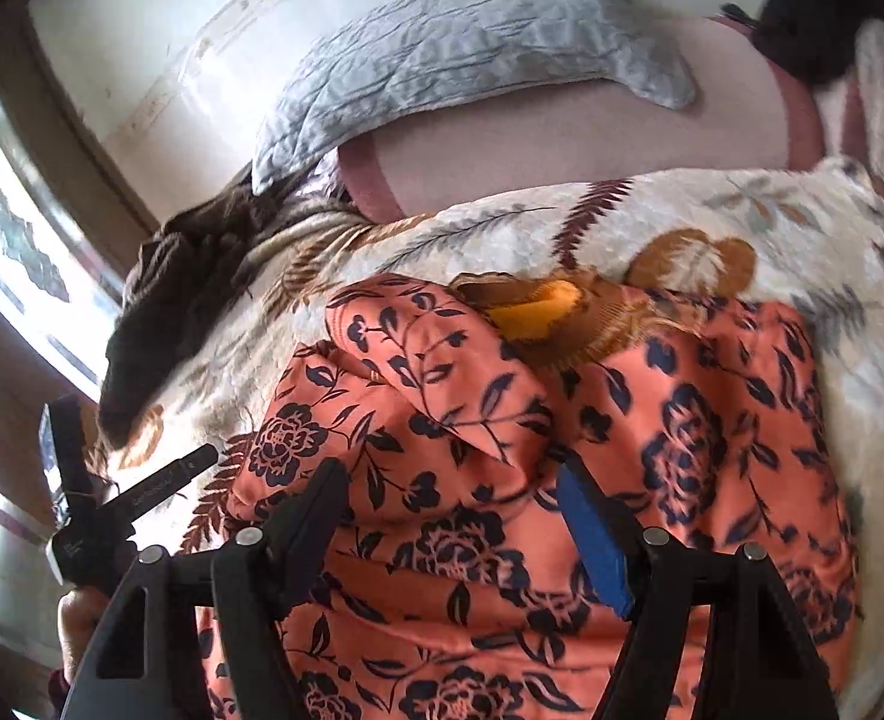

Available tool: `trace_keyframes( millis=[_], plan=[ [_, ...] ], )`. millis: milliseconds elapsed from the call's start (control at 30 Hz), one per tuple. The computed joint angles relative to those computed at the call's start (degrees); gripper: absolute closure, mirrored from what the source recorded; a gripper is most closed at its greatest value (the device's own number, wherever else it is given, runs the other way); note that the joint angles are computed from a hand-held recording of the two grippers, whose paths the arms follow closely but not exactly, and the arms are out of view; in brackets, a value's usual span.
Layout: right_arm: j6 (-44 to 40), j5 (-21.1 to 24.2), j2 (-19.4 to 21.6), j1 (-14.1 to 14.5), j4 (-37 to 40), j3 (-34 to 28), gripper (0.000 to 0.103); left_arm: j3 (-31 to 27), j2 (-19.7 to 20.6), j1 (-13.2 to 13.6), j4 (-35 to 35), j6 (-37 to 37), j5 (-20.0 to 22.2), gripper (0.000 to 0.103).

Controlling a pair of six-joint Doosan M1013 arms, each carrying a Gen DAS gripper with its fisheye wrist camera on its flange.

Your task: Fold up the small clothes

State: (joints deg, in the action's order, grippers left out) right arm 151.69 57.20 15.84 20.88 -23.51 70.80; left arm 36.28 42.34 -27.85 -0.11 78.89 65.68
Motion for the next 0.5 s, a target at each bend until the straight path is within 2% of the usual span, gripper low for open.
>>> trace_keyframes(
  millis=[133,233,300,367,433,500],
  plan=[
    [-12.6,13.2,10.2,0.2,-1.5,-13.6,0.027,-1.5,1.2,-0.7,2.4,3.1,-0.2,0.036],
    [-19.2,22.0,17.0,0.6,-5.8,-21.5,0.027,-4.0,2.7,-0.5,0.4,5.2,3.1,0.044],
    [-20.8,26.7,20.4,0.9,-10.5,-24.9,0.029,-4.6,3.2,-0.6,0.6,6.7,3.2,0.052],
    [-15.5,29.3,20.8,0.7,-15.6,-24.5,0.029,-4.6,3.4,-0.9,1.9,7.8,3.2,0.053],
    [-3.5,28.1,17.2,-0.1,-18.5,-19.3,0.029,-4.6,3.5,-0.8,0.8,8.9,3.9,0.053],
    [10.5,29.3,12.6,-1.0,-20.1,-13.3,0.029,-4.5,3.4,-0.9,0.6,10.1,4.4,0.053]
  ],
)
